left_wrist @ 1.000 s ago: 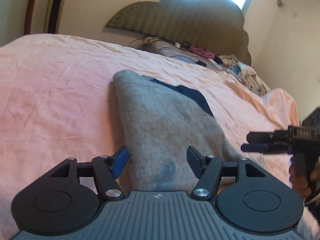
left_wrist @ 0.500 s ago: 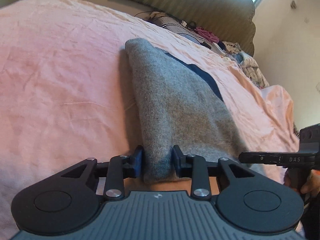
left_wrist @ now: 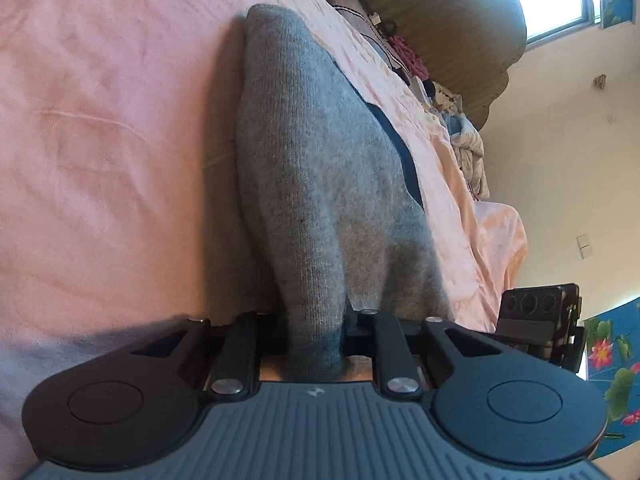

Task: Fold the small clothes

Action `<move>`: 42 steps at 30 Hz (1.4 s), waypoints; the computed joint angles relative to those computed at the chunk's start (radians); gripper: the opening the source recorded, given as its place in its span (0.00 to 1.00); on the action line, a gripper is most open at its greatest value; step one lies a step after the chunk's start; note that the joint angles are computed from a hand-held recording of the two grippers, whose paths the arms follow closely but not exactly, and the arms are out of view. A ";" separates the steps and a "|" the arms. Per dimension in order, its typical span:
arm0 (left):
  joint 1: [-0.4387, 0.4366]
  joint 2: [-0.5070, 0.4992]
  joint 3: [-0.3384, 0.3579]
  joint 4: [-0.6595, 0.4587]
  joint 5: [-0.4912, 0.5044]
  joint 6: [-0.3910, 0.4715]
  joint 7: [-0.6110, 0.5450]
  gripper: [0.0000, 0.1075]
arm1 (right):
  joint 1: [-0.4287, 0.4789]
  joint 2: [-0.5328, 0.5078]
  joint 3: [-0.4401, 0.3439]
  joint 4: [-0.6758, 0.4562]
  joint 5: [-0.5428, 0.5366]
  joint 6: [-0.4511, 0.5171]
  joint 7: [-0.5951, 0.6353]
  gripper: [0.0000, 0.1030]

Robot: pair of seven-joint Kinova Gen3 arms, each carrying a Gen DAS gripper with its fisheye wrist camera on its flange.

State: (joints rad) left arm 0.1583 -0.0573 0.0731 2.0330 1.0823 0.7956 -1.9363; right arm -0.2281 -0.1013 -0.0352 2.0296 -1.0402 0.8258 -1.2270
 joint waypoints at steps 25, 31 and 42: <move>-0.138 -0.160 0.536 -0.076 -0.805 -0.377 0.405 0.86 | -0.051 0.069 0.048 -0.115 0.095 -0.221 -0.227 0.59; -0.069 -0.123 0.534 -0.040 -1.018 -0.434 0.556 0.87 | -0.003 0.068 -0.026 -0.142 0.209 -0.286 -0.213 0.15; 0.024 -0.059 0.458 -0.147 -1.129 -0.322 0.683 0.87 | 0.128 -0.019 -0.267 -0.084 0.320 -0.460 -0.345 0.70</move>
